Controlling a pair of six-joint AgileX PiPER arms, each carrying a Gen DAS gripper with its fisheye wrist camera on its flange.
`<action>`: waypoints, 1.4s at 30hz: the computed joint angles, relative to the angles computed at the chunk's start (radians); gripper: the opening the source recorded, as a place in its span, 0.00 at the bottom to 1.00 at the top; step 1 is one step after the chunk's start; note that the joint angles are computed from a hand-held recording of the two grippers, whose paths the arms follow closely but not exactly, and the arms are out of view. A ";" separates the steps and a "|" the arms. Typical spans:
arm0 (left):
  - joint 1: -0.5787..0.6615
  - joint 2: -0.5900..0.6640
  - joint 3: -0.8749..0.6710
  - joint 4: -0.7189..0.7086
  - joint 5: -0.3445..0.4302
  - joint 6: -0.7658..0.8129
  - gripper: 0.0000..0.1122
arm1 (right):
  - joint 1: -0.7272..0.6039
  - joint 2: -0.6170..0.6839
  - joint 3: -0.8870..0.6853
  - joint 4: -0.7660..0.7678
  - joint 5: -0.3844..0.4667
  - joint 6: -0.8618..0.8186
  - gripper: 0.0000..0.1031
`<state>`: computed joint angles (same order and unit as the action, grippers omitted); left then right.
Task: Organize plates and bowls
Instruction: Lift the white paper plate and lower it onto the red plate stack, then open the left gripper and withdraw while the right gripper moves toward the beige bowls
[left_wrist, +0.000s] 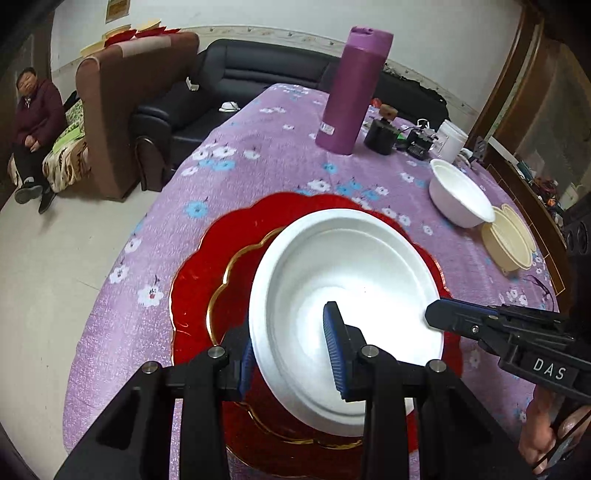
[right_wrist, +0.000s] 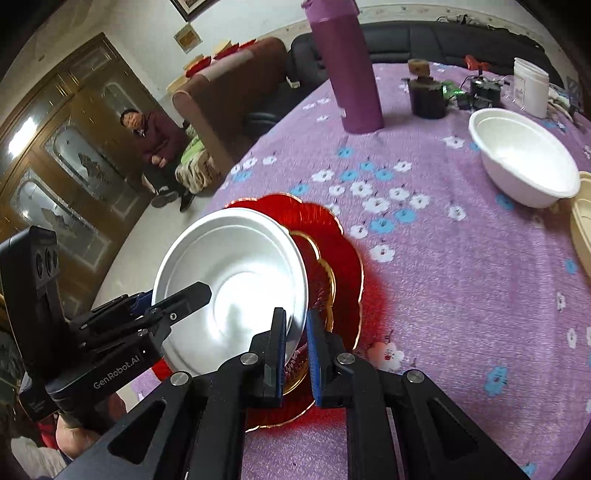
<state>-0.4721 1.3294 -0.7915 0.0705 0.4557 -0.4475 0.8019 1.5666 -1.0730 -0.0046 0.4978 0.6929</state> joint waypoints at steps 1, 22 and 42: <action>0.006 0.007 0.002 -0.014 -0.006 0.013 0.28 | -0.002 0.012 -0.005 0.007 -0.001 -0.007 0.12; 0.020 0.016 0.012 0.005 -0.006 -0.018 0.31 | 0.022 0.028 -0.004 -0.065 -0.034 0.023 0.15; -0.126 -0.062 -0.031 0.239 0.071 -0.254 0.39 | -0.055 -0.172 0.177 0.034 -0.102 -0.041 0.15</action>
<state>-0.5977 1.2676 -0.8227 0.3098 0.5268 -0.7015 0.7468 1.3949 -0.8964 0.0290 0.3958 0.6523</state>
